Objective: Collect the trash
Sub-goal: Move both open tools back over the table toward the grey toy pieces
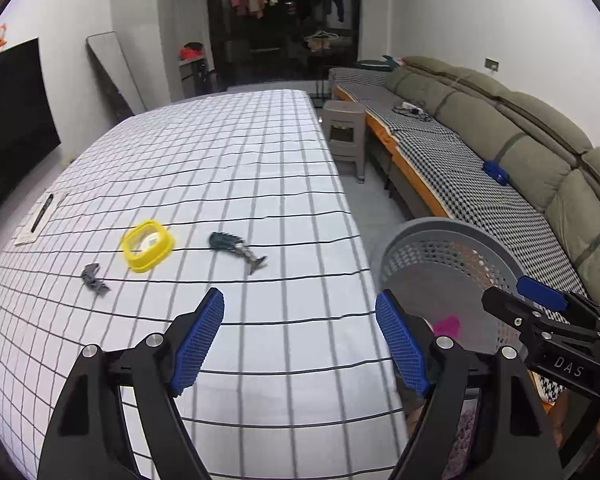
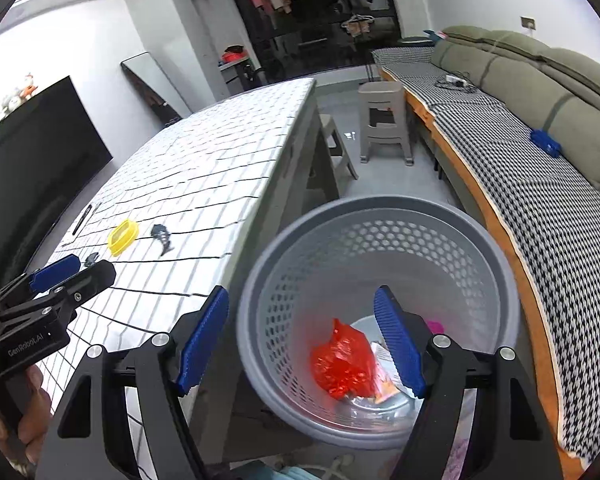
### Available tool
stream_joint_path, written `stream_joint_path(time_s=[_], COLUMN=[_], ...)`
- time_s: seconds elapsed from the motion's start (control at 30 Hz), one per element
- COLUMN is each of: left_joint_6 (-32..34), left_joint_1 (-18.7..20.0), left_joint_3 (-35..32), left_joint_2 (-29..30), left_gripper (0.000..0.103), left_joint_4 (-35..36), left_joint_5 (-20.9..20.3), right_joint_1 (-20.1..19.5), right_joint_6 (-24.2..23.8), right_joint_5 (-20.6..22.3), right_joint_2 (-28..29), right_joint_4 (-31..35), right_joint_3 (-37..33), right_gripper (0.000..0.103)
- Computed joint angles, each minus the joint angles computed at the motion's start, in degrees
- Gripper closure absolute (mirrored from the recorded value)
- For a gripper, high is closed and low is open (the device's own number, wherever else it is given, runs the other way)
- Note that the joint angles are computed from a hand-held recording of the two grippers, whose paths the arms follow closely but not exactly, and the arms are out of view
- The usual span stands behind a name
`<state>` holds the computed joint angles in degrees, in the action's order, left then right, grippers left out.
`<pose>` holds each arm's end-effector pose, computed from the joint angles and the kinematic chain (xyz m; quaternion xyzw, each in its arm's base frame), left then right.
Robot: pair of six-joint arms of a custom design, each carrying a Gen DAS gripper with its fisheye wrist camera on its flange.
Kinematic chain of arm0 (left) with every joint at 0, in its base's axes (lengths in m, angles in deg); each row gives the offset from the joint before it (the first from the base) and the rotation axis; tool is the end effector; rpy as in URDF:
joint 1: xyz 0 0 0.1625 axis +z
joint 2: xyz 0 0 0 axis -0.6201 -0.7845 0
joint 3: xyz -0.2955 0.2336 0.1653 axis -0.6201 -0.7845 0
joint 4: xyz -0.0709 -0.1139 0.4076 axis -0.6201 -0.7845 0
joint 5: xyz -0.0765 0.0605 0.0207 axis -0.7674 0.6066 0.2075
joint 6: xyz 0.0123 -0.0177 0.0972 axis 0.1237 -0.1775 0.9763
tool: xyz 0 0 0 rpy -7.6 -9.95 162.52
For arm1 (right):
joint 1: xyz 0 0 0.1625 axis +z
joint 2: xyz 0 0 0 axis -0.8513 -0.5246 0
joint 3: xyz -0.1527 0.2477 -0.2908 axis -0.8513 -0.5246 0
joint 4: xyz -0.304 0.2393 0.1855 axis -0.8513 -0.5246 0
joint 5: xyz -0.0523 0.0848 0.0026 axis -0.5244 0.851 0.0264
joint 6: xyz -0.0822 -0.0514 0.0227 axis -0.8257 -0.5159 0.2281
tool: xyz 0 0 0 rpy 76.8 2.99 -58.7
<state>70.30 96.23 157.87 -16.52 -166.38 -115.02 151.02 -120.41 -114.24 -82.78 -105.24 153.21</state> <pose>-0.1790 -0.7007 0.1411 0.0759 0.8279 -0.3931 0.3928 0.1494 -0.7536 0.1148 0.2525 -0.9119 0.2771 0.1669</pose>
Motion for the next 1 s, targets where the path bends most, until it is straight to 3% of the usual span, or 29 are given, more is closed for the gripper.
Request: stream_joint_path(time_s=[0.5,0.83,1.0], left_joint_6=[-4.4,-10.1,-10.8], left_joint_1=[1.8,5.8,8.3], left_joint_3=[9.8,11.8,10.8], left_joint_2=[-9.0,-13.3,-14.3], left_gripper=[0.026,0.026,0.026], left_joint_4=[-3.7,-1.3,0.1], left_joint_5=[10.6,14.2,13.2], right_joint_1=[3.5,5.9,7.2], right_joint_6=[-3.4,-5.7,-6.3], right_joint_5=[1.2,-1.1,-2.1], right_joint_2=[5.1,11.8,16.7], right_joint_4=[4.0,9.9,14.2], right_joint_3=[-4.4,-12.4,-19.9], right_gripper=[0.031,0.031,0.031])
